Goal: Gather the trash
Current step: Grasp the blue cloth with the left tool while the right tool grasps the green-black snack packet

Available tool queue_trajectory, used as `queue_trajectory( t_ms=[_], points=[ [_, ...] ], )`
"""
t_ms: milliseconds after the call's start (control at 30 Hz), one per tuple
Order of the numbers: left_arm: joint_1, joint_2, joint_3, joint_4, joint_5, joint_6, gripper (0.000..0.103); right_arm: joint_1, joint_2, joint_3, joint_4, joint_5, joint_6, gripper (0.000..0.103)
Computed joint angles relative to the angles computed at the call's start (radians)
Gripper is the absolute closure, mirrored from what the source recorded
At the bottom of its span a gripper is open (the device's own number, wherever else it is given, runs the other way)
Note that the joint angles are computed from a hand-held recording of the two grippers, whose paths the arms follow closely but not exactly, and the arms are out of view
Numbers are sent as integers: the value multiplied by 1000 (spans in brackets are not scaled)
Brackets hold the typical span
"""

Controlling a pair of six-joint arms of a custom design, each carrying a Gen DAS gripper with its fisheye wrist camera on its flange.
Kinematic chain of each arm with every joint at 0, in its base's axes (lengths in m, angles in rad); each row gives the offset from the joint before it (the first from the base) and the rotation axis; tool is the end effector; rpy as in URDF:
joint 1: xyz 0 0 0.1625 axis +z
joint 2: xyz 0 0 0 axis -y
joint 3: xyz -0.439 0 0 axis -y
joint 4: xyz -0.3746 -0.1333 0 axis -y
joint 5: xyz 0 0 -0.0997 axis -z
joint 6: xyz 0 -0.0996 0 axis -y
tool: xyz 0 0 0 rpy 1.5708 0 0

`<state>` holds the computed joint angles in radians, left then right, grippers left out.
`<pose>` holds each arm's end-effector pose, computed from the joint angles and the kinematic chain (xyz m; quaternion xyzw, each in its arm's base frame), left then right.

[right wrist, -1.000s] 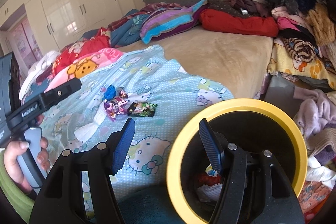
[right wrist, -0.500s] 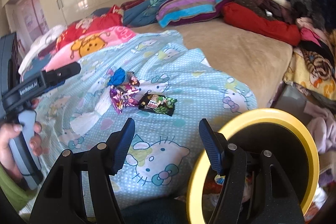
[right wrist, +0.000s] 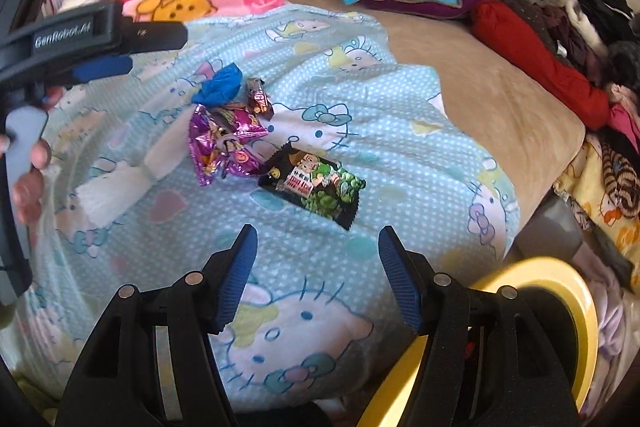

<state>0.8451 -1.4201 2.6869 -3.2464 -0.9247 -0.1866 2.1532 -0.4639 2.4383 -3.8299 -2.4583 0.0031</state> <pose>-0.0553 -0.3535 0.2058 0.1852 0.9122 -0.3097 0.1943 0.2442 -0.2688 -0.0179 0.1970 -0.8742 0.2453 0.3699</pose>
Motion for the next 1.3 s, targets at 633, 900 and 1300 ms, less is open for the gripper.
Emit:
queue_trajectory(
  t_ms=[633, 900, 1300],
  points=[
    [141, 206, -153, 43, -6, 15, 45, -90, 29, -144, 235, -7, -113, 90],
    [169, 204, -146, 35, -40, 38, 94, -92, -24, -48, 135, 130, -7, 97],
    [101, 16, -19, -26, -70, -24, 98, -11, -36, 70, -53, 237, 144, 98]
  ],
)
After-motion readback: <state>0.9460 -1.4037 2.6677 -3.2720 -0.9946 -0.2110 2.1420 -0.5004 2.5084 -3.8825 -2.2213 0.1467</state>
